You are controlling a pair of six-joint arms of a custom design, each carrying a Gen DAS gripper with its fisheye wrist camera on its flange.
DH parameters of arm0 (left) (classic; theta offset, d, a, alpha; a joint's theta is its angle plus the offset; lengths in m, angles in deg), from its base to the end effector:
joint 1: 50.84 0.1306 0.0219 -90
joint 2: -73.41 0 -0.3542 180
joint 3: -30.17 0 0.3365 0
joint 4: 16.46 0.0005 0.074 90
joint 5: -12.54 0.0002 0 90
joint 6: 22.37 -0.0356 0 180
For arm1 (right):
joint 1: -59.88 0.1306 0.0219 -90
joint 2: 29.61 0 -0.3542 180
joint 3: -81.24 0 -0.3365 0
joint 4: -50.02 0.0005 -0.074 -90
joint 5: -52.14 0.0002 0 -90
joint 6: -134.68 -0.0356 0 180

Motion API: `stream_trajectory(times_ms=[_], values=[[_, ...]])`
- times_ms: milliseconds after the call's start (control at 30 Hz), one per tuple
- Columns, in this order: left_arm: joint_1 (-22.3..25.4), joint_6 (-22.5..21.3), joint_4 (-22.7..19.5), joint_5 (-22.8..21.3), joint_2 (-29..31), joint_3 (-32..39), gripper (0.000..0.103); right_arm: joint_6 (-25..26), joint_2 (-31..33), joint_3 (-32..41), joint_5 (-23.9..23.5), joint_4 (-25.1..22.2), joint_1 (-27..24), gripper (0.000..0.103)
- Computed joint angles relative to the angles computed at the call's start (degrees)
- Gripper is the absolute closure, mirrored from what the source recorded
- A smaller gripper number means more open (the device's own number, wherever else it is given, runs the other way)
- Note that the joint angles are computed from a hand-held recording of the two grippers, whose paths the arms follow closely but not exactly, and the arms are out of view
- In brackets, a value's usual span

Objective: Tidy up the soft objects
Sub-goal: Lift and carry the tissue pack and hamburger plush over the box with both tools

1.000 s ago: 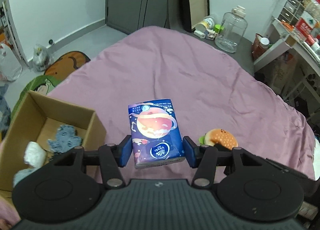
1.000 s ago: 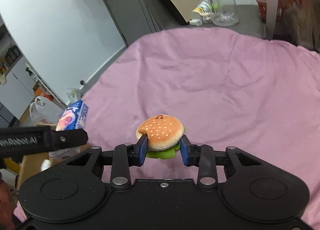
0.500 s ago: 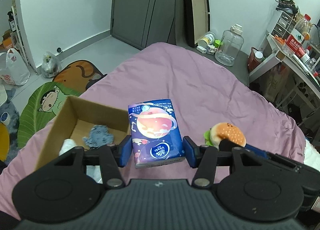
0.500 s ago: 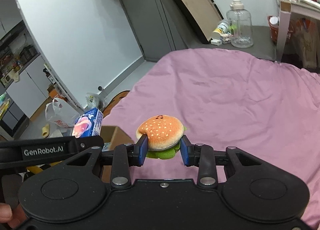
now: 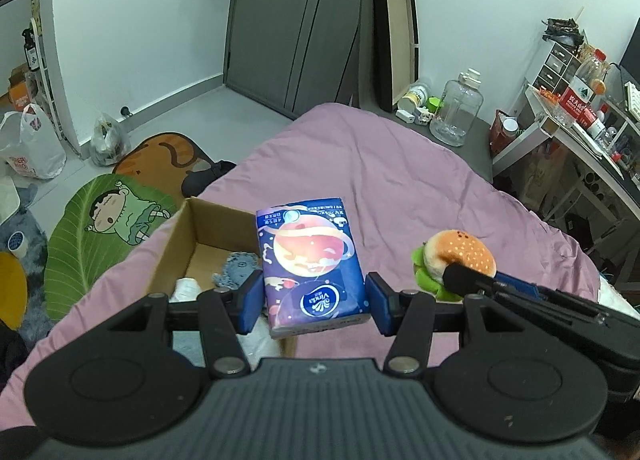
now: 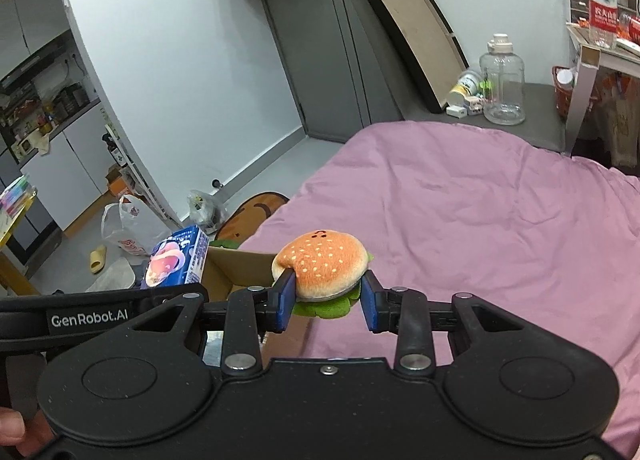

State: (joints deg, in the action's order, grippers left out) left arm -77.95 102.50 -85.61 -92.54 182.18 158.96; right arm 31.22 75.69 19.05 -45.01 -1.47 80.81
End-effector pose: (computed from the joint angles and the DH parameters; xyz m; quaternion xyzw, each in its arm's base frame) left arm 0.4694 -0.2304 0.4991 -0.1086 0.9237 -0.0728 0.3600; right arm 0.4924 0.1925 0.4762 -0.0855 0.8971 0.1808 0.3940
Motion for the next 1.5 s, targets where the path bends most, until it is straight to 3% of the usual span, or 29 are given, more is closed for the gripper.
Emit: stream_trajectory(times_ms=[833,1167,1500], values=[[9.0,-1.4,7.2,7.6,-11.1,-16.2,0.050,-1.8,2.7,4.7,6.5,-2.4,7.8,0.069],[12.1,-1.2,8.4,11.3,-10.3,-17.2,0.050,-1.8,6.3,8.8,7.3,-4.9,9.1,0.069],[13.9,-1.1,7.7,14.8,-5.3,-14.4,0.050,-1.3,10.7,13.9,7.3,-8.8,8.3,0.069]])
